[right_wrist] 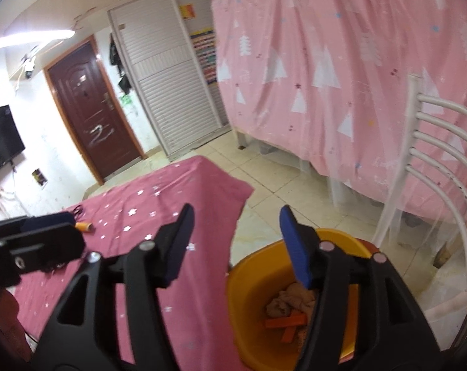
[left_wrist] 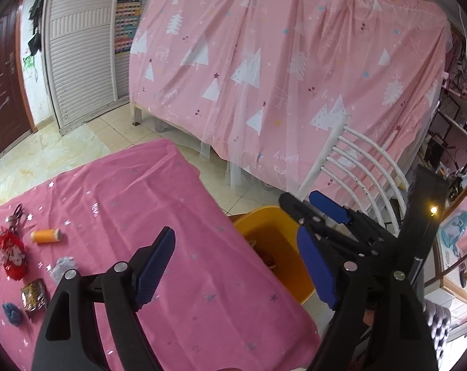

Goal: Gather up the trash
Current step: 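Move both tools back over the remaining items on the bed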

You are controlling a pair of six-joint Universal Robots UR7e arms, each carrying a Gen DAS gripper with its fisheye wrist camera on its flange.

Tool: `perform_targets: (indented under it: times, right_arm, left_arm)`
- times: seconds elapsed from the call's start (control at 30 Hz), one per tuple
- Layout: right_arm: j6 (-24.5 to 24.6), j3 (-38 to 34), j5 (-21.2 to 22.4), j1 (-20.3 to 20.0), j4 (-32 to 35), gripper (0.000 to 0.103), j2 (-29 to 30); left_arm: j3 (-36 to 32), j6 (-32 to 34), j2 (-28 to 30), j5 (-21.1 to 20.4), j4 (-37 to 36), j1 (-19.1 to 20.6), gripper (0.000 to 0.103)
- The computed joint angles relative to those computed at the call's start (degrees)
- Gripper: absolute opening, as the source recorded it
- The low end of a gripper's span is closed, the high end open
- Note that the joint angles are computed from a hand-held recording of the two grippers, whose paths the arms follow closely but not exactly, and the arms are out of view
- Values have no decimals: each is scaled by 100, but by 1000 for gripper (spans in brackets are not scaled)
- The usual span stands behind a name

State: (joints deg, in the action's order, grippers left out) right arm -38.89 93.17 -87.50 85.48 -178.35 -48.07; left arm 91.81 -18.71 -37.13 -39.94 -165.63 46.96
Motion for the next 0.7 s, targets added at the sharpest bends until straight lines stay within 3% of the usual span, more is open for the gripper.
perform_targets:
  times: [0.3,0.6,0.7]
  right_arm:
    - [-228,166,-88,224,126,61,100]
    - [-427,275,-256,529,272,65,267]
    - [-499,310,-269,632,365,71,316]
  left_arm:
    - [928,-327,-685,629,-245,-98,79]
    - [1841,-1832,-1621,1844,856,-65,79]
    - [2128,-2437,-2030,1977,1294,21,79]
